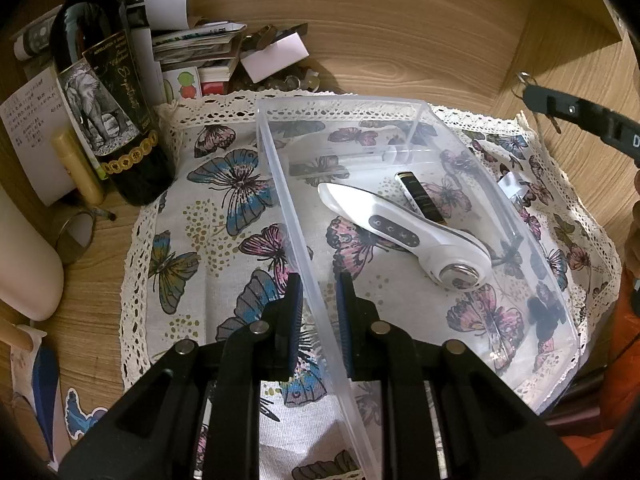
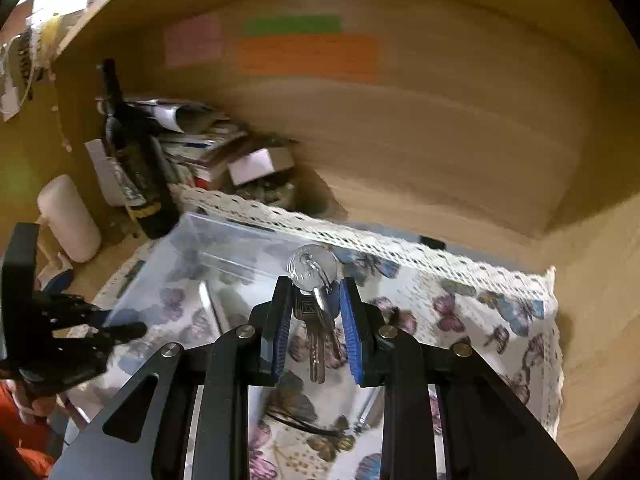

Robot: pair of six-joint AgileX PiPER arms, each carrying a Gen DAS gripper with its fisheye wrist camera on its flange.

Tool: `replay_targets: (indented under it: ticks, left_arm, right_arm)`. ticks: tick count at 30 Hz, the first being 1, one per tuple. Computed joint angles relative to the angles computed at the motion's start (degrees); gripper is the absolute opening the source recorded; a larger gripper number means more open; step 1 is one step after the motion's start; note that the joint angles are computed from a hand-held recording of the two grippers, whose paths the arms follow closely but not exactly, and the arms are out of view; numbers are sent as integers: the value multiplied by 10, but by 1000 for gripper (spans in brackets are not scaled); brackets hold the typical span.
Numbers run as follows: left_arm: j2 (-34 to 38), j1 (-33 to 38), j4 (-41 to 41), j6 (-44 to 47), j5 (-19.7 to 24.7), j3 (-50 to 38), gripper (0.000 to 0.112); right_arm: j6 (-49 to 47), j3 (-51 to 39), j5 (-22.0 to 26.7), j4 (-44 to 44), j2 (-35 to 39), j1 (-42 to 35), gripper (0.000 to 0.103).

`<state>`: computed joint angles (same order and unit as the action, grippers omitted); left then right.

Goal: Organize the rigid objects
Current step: 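Carry the keys into the box and open the right tool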

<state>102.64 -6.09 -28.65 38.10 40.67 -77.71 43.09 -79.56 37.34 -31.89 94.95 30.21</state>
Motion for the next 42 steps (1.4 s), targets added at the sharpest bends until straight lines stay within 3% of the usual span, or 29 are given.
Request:
replay_targets:
  ticks: [12,28,38,42]
  left_arm:
    - [-1,0,-1,1,-1,2,17]
    - [-3,-1,-2,0,-1,3,17]
    - [-3,-1,-3,1,-1,3,17]
    - [-3,-1,-2,1,-2,4,17]
  right_arm:
    - [-120,-104,19,97,103,12,22]
    - [-200,-220,99,176,216,3,22]
    - [-169,-173,79,148,168,6,23]
    - [-138,-137,68,119,133,6,28]
